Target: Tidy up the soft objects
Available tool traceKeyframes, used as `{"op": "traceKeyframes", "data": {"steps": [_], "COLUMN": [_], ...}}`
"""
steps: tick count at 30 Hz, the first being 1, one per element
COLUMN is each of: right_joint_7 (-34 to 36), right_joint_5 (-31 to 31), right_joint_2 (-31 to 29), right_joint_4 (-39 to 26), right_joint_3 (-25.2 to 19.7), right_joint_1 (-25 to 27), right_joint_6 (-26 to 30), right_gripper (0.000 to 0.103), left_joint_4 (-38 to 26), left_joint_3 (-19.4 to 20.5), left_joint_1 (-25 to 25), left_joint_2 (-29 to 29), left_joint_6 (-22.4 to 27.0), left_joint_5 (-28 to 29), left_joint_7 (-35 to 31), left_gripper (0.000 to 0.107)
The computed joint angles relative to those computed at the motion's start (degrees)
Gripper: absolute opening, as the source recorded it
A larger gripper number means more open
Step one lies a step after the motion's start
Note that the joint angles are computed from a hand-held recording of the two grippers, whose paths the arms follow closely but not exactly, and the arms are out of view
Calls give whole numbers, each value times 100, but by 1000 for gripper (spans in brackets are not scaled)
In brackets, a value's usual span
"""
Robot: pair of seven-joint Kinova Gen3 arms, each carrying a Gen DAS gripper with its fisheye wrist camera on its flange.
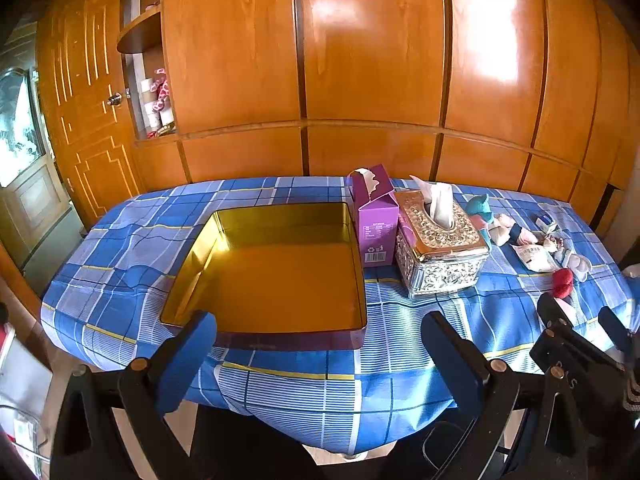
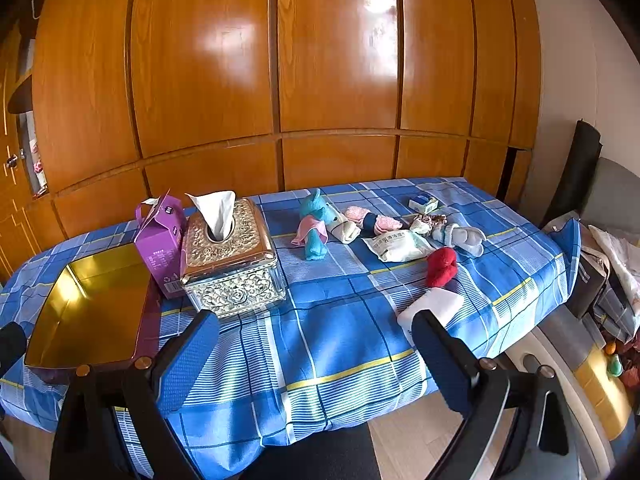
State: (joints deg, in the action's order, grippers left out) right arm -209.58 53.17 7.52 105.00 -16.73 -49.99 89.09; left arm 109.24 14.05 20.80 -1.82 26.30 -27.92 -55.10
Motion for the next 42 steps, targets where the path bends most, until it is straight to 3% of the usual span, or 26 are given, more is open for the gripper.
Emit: {"op": "traceKeyframes", "data": {"steps": [30,36,42], "right_joint_7": [12,-60,-242], "right_joint_5": [-64,-91,-282], "right_joint_2": [-26,-45,-280], "right_joint_4": [8,51,286], "right_joint_3": [6,33,111], "right_joint_1": [43,109,392], "right_joint_6": [-56,-100,-300], "right_gripper": [99,99,99], "left_joint_4": [-124,-279,-652], "left_joint_3": [-94,-167,-284], "left_joint_1": [85,140,470], "left_joint_2": [135,324,775], "left_joint_6": [150,281,490], "left_joint_5": [190,356,-48], "left_joint_7": [-167,-350,-249], "left_gripper": [103,103,103]}}
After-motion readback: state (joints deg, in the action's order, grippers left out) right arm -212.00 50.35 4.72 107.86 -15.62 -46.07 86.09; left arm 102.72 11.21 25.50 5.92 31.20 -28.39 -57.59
